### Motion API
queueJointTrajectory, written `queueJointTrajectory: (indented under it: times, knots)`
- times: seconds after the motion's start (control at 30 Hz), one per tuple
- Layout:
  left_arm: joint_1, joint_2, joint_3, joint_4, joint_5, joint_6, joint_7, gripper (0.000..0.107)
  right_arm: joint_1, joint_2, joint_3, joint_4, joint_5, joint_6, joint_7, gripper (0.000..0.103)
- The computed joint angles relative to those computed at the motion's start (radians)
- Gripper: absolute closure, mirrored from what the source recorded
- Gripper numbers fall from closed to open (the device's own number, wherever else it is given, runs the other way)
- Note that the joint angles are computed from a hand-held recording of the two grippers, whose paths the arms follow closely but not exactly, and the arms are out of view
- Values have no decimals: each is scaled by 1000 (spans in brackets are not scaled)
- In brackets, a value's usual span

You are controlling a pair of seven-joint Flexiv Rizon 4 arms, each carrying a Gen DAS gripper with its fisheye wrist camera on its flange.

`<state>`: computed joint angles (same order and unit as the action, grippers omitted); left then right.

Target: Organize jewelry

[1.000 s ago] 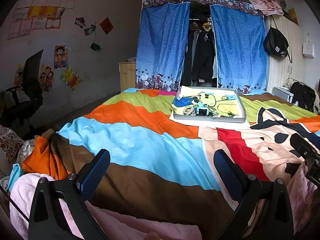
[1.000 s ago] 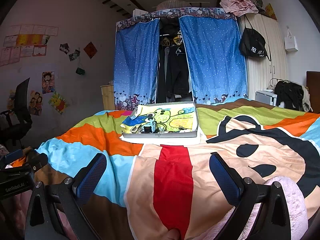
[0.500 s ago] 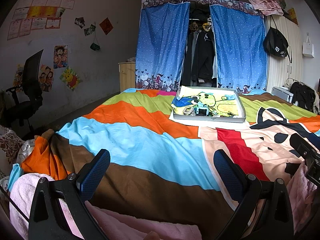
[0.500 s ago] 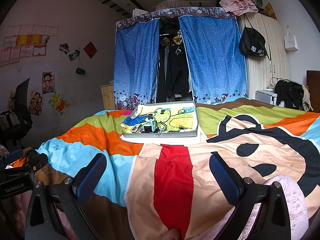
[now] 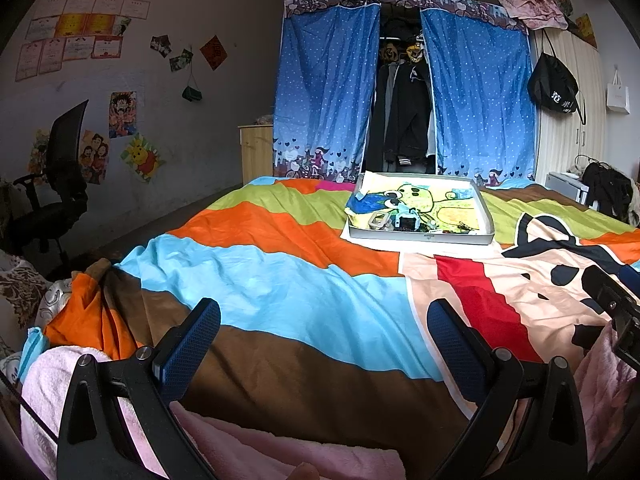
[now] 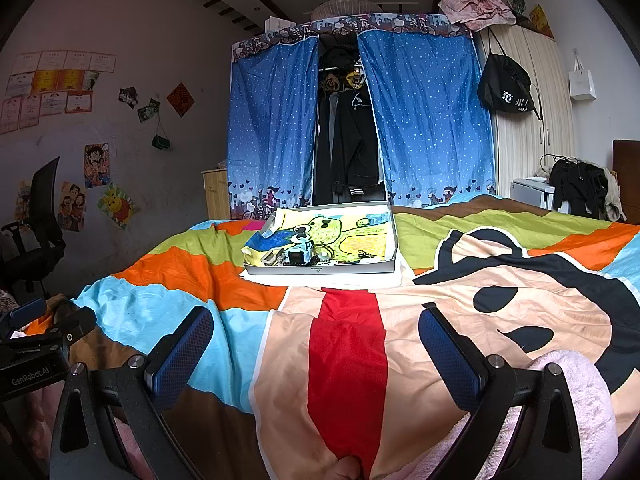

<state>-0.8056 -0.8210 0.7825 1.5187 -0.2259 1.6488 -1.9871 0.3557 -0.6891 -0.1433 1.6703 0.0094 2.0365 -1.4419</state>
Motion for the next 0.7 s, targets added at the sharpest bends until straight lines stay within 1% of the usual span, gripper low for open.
queueJointTrajectory:
  times: [0.7]
  knots:
    - [2, 2, 2, -2, 17, -4, -11, 5, -1, 1, 1, 0, 0, -2, 0, 0]
